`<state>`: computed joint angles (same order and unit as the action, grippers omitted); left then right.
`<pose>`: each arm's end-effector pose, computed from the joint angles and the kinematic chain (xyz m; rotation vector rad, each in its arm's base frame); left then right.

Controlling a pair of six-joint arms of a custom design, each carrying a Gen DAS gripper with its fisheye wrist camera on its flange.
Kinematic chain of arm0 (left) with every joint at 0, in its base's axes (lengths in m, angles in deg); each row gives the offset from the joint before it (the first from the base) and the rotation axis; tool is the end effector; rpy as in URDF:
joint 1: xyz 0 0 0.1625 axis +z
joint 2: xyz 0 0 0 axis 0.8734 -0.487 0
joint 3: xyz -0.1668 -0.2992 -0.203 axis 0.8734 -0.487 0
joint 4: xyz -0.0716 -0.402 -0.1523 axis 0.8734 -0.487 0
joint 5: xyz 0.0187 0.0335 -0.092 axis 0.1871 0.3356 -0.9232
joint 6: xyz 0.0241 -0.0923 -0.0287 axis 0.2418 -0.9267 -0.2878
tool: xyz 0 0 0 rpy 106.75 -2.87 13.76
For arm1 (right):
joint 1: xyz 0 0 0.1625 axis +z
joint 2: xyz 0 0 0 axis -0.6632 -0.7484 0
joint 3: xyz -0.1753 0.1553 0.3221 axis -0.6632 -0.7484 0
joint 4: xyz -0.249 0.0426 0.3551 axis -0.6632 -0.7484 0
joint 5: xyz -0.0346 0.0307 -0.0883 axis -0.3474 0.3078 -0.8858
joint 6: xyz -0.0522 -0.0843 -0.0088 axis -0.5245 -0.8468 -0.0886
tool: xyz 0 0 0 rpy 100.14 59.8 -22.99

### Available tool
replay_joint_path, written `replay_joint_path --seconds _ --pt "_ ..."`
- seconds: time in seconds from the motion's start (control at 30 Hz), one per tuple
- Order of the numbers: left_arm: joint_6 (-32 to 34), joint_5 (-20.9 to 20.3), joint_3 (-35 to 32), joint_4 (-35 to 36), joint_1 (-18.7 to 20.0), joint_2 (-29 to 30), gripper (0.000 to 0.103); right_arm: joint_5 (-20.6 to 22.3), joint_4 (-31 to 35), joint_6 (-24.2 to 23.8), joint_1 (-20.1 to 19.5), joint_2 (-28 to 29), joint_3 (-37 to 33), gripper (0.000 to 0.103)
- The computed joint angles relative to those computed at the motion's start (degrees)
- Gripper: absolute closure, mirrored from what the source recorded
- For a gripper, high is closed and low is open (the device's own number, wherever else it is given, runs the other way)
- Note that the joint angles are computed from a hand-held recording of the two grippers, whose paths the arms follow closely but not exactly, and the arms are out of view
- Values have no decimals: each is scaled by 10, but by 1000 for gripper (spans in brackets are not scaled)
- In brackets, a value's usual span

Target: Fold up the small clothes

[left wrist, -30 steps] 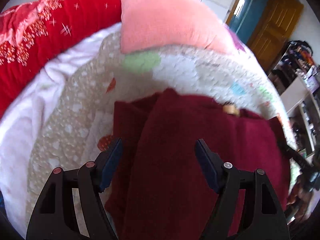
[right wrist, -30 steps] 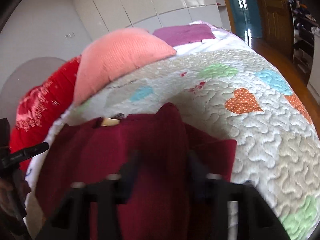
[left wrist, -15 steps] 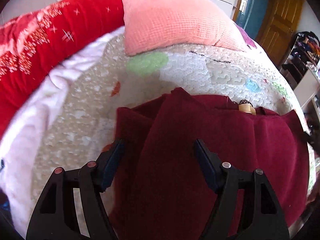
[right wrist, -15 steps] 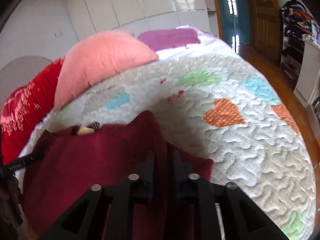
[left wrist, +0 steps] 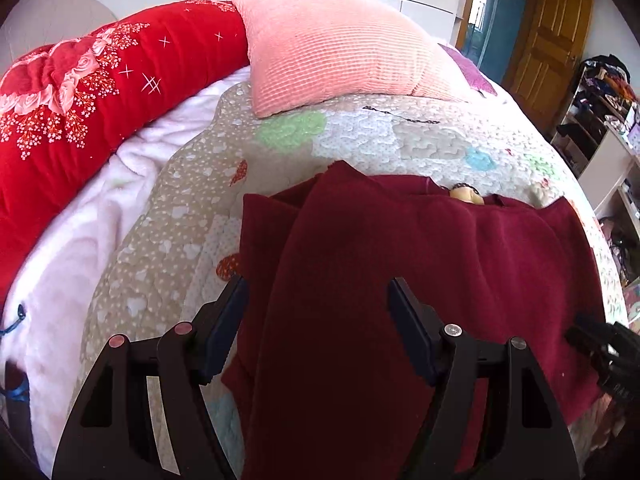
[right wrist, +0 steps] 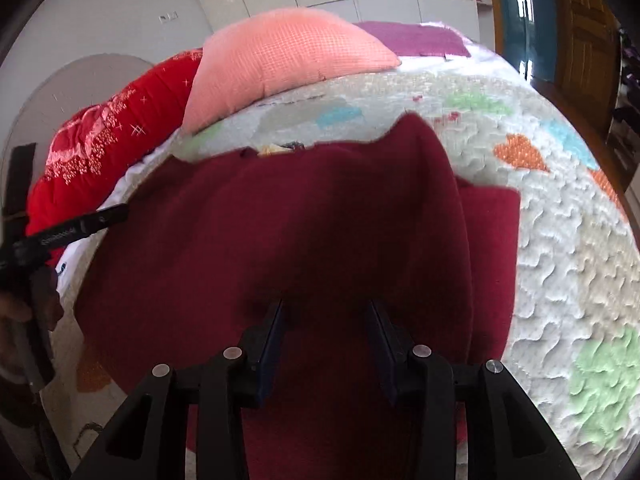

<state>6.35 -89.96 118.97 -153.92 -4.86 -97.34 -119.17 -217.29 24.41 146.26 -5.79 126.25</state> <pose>-0.1499 -0.5941 0.2158 0.3892 2.3272 -0.7471 0.1996 -0.4883 0.1353 0.2144 -2.3717 0.7798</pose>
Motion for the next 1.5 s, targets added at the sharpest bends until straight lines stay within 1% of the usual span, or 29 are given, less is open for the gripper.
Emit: replay_joint_path --seconds 0.03,0.07,0.17,0.2,0.27,0.4,0.43,0.47,0.5,0.53,0.57,0.6,0.67,0.73,0.8,0.83,0.9,0.93,0.97,1.0,1.03,1.07,1.1,1.13,1.17,1.3,1.37,1.4,1.5 --pt "1 0 4 -3 -2 -3 31 -3 -4 2 4 -2 2 63" --pt "1 3 8 -3 -4 -6 31 -9 4 15 9 -7 4 63" --pt "-7 8 16 -3 -7 -11 31 8 -8 26 20 -25 20 59" --pt "-13 5 19 0 -6 -15 31 2 -12 26 26 -28 24 58" --pt "-27 -10 25 11 -3 -25 31 -16 -30 18 36 -28 34 57" --pt "-51 -44 40 24 12 -53 31 -46 -60 10 37 -39 55 54" --pt "-56 -49 43 25 16 -60 31 -48 -67 8 35 -44 62 50" --pt "-60 -60 47 25 21 -68 31 -49 -74 7 30 -51 69 42" --pt "-63 -70 50 24 25 -73 30 -51 -80 9 26 -59 75 38" --pt "-69 -85 53 21 32 -81 28 -52 -87 12 20 -64 80 35" --pt "-75 -95 54 17 37 -83 24 -48 -93 17 13 -71 85 35" --pt "-85 -105 54 14 44 -84 24 -40 -96 24 5 -80 91 35" --pt "-102 -111 44 28 54 -77 24 -4 -93 39 -16 -95 99 33" --pt "-115 -126 35 36 65 -69 24 36 -78 57 -39 -105 99 33" --pt "-118 -140 31 35 71 -62 23 55 -74 69 -53 -102 95 33" --pt "-116 -141 27 33 73 -56 22 67 -84 62 -57 -97 92 33" --pt "-112 -142 25 28 73 -49 13 85 -99 37 -62 -86 86 33" --pt "-112 -140 23 29 71 -45 13 97 -99 31 -67 -80 81 33" --pt "-113 -126 22 32 66 -38 13 104 -97 33 -71 -76 77 41" --pt "-107 -115 23 31 61 -35 15 103 -102 34 -72 -69 73 51" --pt "-100 -112 25 32 58 -35 21 101 -102 36 -72 -64 68 61" --pt "-97 -110 26 34 55 -36 34 105 -101 43 -73 -64 66 69" --pt "-97 -113 28 36 50 -41 57 105 -100 49 -71 -65 64 73" --pt "-97 -118 30 41 50 -47 63 103 -99 52 -68 -67 63 79" --pt "-101 -119 33 44 47 -56 72 103 -99 51 -63 -70 64 83" --pt "-121 -157 46 59 42 -93 75 133 -100 52 -40 -99 79 86" --pt "-140 -176 56 88 34 -121 75 132 -100 55 -20 -111 87 86" --pt "-143 -180 70 103 24 -142 75 125 -99 55 -6 -117 92 86" --pt "-149 -171 114 122 -2 -195 75 119 -80 57 28 -150 117 87"
